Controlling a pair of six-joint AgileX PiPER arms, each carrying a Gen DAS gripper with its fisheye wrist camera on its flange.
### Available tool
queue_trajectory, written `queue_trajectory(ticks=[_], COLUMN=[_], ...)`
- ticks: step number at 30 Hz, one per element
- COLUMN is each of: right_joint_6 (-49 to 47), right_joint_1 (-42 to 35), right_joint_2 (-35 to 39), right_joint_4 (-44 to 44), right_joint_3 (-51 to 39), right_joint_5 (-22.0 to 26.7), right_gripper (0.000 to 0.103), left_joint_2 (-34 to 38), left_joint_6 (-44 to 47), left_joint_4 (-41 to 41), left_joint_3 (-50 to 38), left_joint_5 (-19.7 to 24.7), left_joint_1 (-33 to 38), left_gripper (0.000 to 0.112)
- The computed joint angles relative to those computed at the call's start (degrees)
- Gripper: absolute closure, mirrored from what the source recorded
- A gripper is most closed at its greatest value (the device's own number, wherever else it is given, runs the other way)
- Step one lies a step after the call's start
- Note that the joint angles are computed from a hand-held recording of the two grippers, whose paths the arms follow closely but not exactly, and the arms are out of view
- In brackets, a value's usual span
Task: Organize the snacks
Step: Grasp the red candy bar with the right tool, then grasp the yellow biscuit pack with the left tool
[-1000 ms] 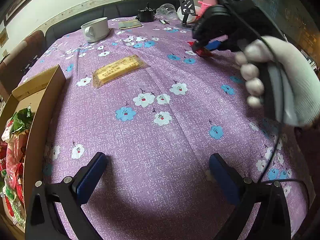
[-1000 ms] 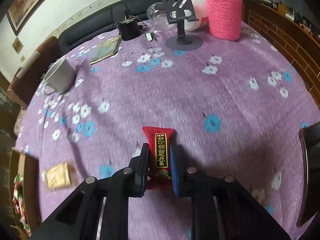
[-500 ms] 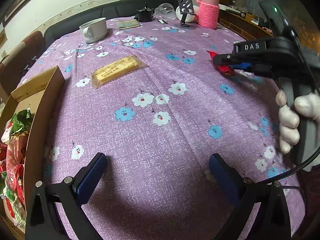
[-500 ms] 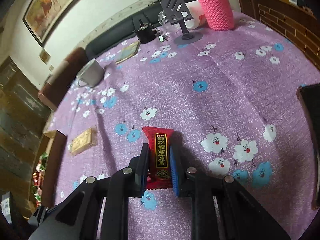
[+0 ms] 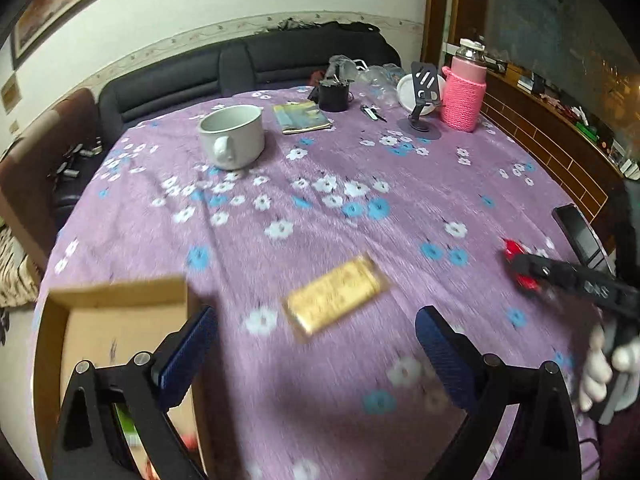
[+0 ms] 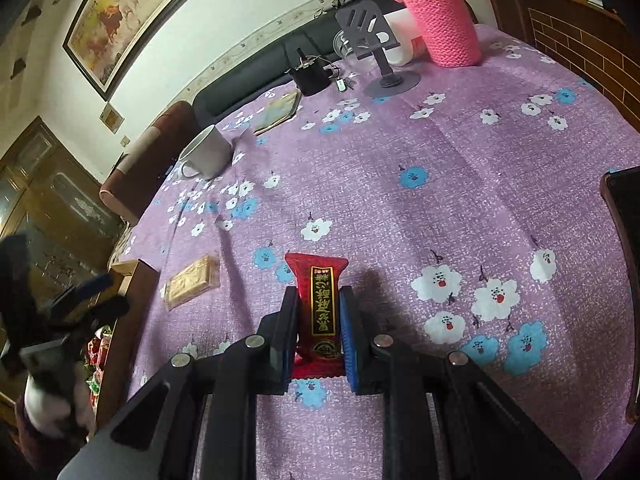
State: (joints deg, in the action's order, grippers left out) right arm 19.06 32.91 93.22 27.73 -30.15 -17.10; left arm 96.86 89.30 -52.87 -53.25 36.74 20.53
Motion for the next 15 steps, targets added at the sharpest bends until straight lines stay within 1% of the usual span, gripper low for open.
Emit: queue_trajectory(ticks=[1,2,4,7,9,10,11,12,14,15], right_joint_6=[0.2,-0.4,0.8,5.8,8.4,9.4,11.0,12.4,13.8,13.8], right_joint_1=[-0.1,-0.2,-0.5,-1.3,-1.7,-1.9,-2.1,-2.3,-2.6,-2.6], right_joint_2=[0.0,0.1,0.3,1.1,1.8,2.0,2.2,2.3,2.3,2.3], right_joint_4=[-0.5,-0.2,-1.7,-7.1,-10.1,-11.1,-12.9,-14.4,-15.7,-15.7], right_joint_3=[-0.1,-0.4,-0.5,-0.9,-1.2,-1.4,-1.4,-1.4,-1.3,-1.3], right_joint_5=[0.2,0.3,0.5,1.0,1.4,1.5,1.6,1.6,1.4,1.4], right_gripper=[0.085,0.085,0.085,0.085,0.085,0.085,0.085,0.085,0.085,0.085], left_joint_2=[1.9,2.3,4.5,7.2,9.7,11.4,12.5,12.5,11.0,9.9], left_joint_6=[-1.6,-1.9,-3.9,-6.0,-9.1,-13.6,-15.7,-15.7,-14.5,-13.2], left_joint_4=[2.2,3.4,7.2,10.9,14.5,18.6,20.3,19.8,20.0,19.6], left_joint_3=[-2.0,-1.9,-2.4,-3.5,-5.8,-7.6,-8.3,-8.7,-7.1,-6.0], left_joint_5=[0.5,0.3,-3.7,-7.9,-6.8,-5.2,-3.8,-1.8,-1.2,-0.5], left_joint_1=[-1.6,-2.5,-7.3,-11.7,-12.9,-13.4,-13.4,-12.5,-12.2,-11.8], left_gripper=[0.012,0.012,0.012,0.012,0.012,0.012,0.012,0.014,0.025,0.035])
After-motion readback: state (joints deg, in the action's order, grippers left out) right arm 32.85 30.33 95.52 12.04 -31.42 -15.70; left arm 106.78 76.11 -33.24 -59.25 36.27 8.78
